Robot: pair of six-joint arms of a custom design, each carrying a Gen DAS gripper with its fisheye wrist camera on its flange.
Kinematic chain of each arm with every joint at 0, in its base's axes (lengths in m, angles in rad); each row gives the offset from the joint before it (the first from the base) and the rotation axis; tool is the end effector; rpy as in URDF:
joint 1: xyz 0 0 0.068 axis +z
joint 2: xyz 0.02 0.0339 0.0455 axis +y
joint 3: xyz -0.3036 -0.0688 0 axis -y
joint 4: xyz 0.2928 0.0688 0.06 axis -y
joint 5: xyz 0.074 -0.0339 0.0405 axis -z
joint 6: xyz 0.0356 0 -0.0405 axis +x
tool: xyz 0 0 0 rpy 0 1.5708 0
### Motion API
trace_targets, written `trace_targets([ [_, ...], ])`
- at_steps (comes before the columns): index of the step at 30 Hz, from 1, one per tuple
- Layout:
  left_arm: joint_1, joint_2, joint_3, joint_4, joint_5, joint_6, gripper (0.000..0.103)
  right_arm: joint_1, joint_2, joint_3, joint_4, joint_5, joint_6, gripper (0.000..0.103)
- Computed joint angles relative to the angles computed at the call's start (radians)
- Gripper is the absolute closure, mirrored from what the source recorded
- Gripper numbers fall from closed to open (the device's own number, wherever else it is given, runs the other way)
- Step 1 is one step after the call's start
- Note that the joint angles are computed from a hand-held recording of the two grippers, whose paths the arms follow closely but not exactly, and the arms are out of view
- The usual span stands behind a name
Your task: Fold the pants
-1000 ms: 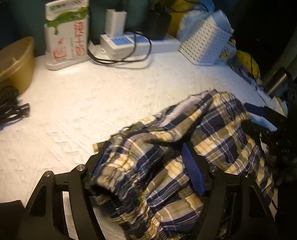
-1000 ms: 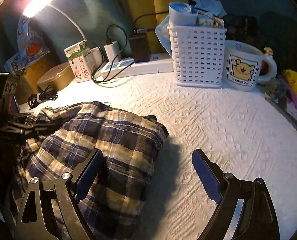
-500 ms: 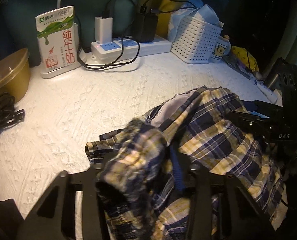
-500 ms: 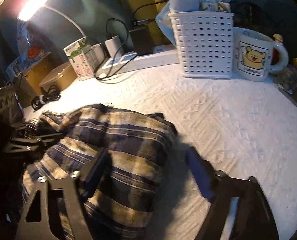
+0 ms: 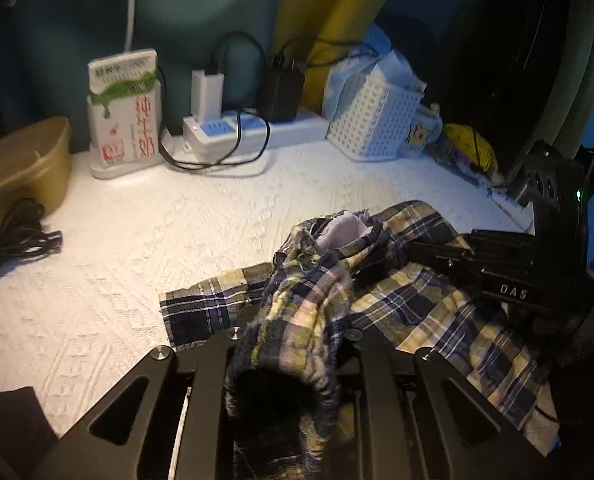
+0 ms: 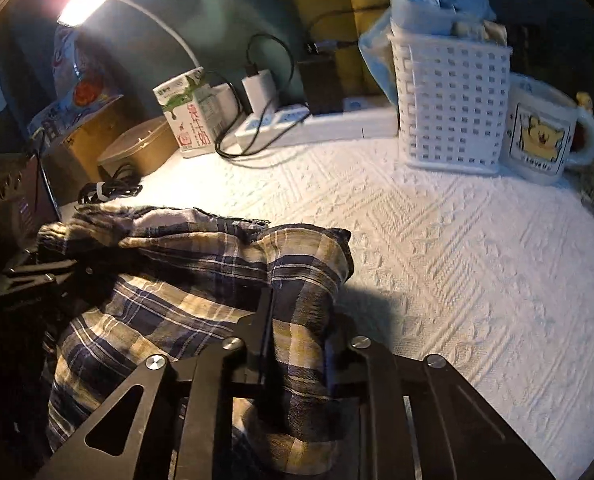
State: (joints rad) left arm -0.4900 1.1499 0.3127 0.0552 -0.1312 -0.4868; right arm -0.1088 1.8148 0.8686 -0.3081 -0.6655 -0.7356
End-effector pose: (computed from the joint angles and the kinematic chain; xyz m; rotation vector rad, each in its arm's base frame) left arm 0.1911 -0.0967 0.1363 -0.0609 2.3671 -0.3249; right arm 0.3453 -0.0156 0.1087 -0.9083 2.3523 0.6291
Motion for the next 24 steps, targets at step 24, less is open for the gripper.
trace_targets([
  [24, -0.647, -0.483, 0.131, -0.656, -0.694, -0.348, 0.09, -0.203, -0.629, -0.201, -0.216, -0.221, -0.158, 0.087],
])
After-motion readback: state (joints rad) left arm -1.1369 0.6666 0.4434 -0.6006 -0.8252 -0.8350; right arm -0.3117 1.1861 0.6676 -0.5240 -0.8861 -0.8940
